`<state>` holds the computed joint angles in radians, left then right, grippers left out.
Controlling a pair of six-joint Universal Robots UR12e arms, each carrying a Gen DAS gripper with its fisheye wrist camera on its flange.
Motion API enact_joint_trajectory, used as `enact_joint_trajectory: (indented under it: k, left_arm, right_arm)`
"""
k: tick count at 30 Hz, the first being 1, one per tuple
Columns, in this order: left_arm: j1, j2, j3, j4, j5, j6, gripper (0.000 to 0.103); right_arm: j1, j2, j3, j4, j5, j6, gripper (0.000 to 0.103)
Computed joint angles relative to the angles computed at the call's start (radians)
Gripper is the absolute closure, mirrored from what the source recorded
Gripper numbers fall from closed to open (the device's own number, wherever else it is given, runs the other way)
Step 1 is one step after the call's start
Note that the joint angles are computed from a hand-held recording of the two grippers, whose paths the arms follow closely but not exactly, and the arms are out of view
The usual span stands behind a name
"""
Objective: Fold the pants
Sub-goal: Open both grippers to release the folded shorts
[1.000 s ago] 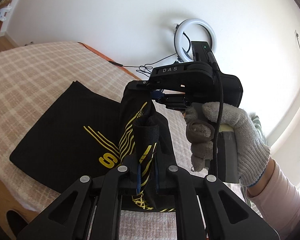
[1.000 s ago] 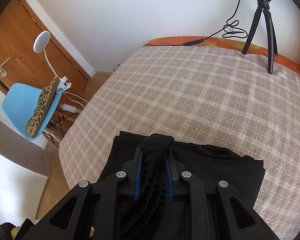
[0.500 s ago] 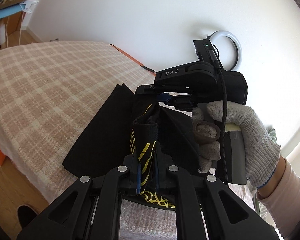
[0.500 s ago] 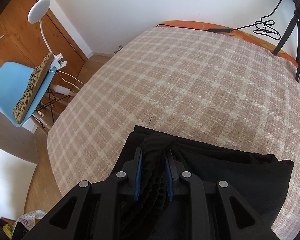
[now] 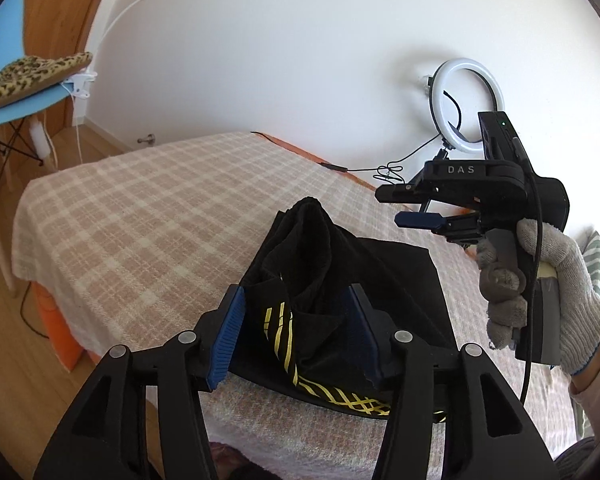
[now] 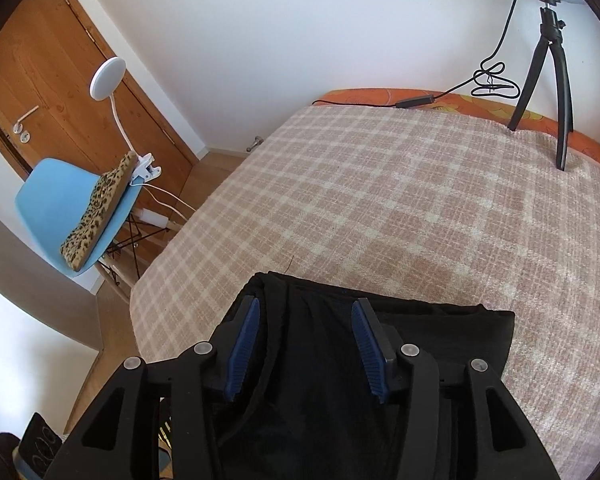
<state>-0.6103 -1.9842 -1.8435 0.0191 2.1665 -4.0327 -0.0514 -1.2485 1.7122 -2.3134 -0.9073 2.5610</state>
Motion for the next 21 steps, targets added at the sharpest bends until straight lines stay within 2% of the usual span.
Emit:
enact_joint_trajectory:
  k: [3, 5, 8, 10, 12, 14, 15, 16, 18, 21]
  left_arm:
    - [-0.014, 0.001, 0.019, -0.021, 0.053, 0.044, 0.052]
    - [-0.012, -0.01, 0.038, -0.007, 0.053, 0.109, 0.052]
    - [0.005, -0.02, 0.066, -0.016, -0.042, 0.211, 0.052]
    - [0.018, -0.026, 0.086, -0.042, -0.112, 0.252, 0.052]
    - [0.041, -0.031, 0.096, -0.066, -0.203, 0.257, 0.052]
    - [0.066, -0.036, 0.103, -0.087, -0.265, 0.262, 0.052]
    - [0.076, -0.037, 0.11, -0.125, -0.276, 0.268, 0.052]
    - [0.084, -0.039, 0.117, -0.164, -0.273, 0.272, 0.052]
    - [0.095, -0.037, 0.124, -0.256, -0.23, 0.245, 0.052]
    - [0.116, -0.021, 0.104, -0.352, -0.187, 0.159, 0.052]
  right_arm:
    - [-0.016, -0.021, 0.044, -0.05, -0.048, -0.057, 0.054]
    - [-0.029, -0.026, 0.064, -0.067, -0.058, -0.08, 0.058]
    - [-0.049, -0.025, 0.081, -0.087, -0.059, -0.078, 0.059]
    - [-0.058, -0.018, 0.081, -0.075, -0.041, -0.079, 0.059]
    - [-0.064, -0.011, 0.08, -0.068, -0.019, -0.074, 0.059]
    - [-0.065, -0.004, 0.074, -0.056, 0.008, -0.079, 0.059]
    - [-0.064, 0.002, 0.064, -0.034, 0.023, -0.091, 0.059]
    - [-0.059, 0.008, 0.057, -0.028, 0.02, -0.093, 0.059]
    - [-0.043, 0.018, 0.056, -0.095, -0.032, -0.053, 0.059]
    - [-0.031, 0.042, 0.037, -0.128, -0.093, 0.008, 0.061]
